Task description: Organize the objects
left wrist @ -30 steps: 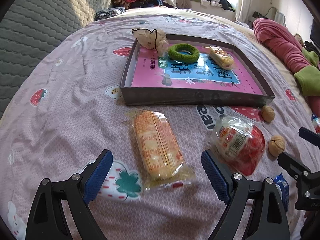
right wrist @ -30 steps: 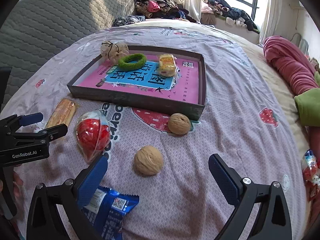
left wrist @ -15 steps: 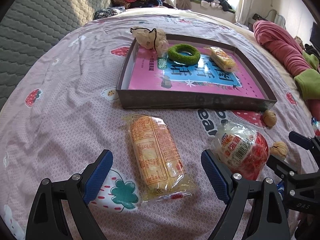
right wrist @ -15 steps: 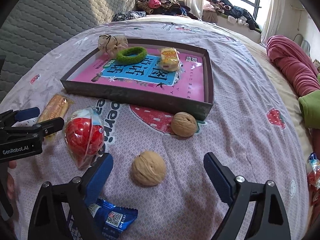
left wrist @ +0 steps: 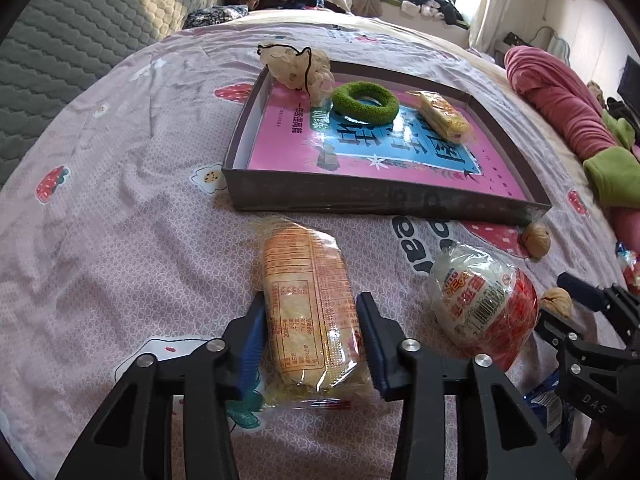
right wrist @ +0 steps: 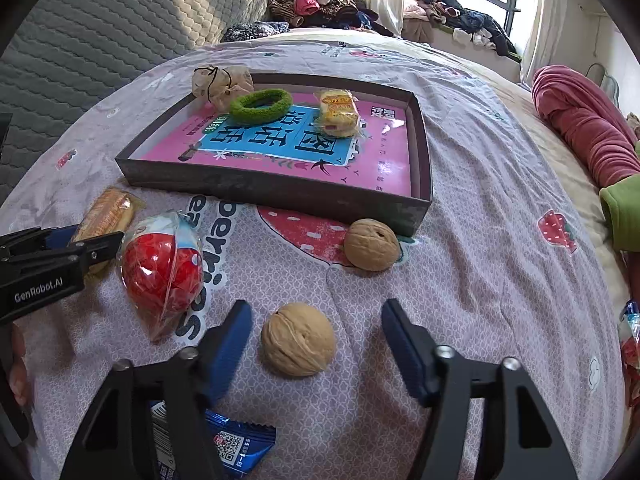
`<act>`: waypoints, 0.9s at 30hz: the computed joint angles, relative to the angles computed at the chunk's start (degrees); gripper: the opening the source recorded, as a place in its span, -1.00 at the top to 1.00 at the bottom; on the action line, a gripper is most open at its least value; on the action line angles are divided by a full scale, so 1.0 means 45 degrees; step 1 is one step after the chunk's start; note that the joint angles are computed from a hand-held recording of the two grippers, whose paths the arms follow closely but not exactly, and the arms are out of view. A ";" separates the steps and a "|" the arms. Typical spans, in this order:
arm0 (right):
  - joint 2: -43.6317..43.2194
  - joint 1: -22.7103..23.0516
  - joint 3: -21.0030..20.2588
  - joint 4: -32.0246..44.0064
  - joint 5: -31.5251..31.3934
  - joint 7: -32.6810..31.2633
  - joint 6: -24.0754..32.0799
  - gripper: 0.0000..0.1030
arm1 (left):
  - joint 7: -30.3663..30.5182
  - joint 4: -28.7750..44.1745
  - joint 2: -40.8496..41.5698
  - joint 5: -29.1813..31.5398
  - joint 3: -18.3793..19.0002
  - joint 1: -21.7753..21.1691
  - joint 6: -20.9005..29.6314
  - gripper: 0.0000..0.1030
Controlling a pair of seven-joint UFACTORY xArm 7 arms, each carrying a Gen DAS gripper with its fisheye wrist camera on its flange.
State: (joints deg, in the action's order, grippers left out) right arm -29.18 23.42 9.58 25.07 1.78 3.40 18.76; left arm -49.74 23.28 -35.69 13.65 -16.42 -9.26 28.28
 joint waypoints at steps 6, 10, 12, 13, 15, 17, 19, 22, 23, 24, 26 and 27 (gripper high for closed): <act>-0.0090 0.0365 -0.0256 -0.0169 0.0265 -0.0372 -0.0194 0.14 | 0.0059 -0.0079 0.0014 -0.0115 0.0116 -0.0058 -0.0159 0.13; -0.0079 0.0601 -0.0400 -0.0192 0.0475 -0.0627 -0.0296 0.34 | 0.0110 -0.0108 -0.0020 -0.0151 0.0143 -0.0035 -0.0161 0.20; -0.0104 0.0696 -0.0469 -0.0216 0.0614 -0.0738 -0.0357 0.34 | 0.0067 -0.0098 -0.0048 -0.0098 0.0074 0.0024 -0.0111 0.22; -0.0127 0.0708 -0.0472 -0.0225 0.0658 -0.0764 -0.0371 0.34 | 0.0014 -0.0088 -0.0045 -0.0044 0.0001 0.0073 -0.0069 0.22; -0.0161 0.0809 -0.0561 -0.0258 0.0809 -0.0865 -0.0384 0.34 | -0.0120 -0.0073 -0.0054 0.0039 -0.0106 0.0129 -0.0019 0.23; -0.0210 0.0926 -0.0671 -0.0286 0.0977 -0.0991 -0.0346 0.34 | -0.0144 -0.0095 -0.0041 0.0059 -0.0073 0.0112 -0.0035 0.23; -0.0228 0.0892 -0.0616 -0.0293 0.1028 -0.1002 -0.0340 0.34 | -0.0154 -0.0110 -0.0029 0.0023 -0.0009 0.0078 -0.0060 0.23; -0.0252 0.0880 -0.0589 -0.0299 0.1098 -0.1004 -0.0338 0.34 | -0.0086 -0.0018 0.0010 -0.0019 0.0048 0.0026 0.0123 0.24; -0.0254 0.0927 -0.0629 -0.0290 0.1157 -0.1037 -0.0321 0.34 | -0.0032 0.0051 0.0061 -0.0039 0.0072 -0.0006 0.0240 0.24; -0.0288 0.0948 -0.0645 -0.0300 0.1200 -0.1053 -0.0323 0.34 | -0.0014 0.0067 0.0052 -0.0067 0.0102 -0.0036 0.0279 0.24; -0.0334 0.0938 -0.0626 -0.0309 0.1219 -0.1068 -0.0320 0.34 | 0.0048 0.0079 0.0000 -0.0203 0.0212 -0.0139 0.0403 0.24; -0.0369 0.0945 -0.0636 -0.0310 0.1245 -0.1073 -0.0307 0.34 | 0.0059 0.0063 -0.0069 -0.0221 0.0228 -0.0149 0.0411 0.24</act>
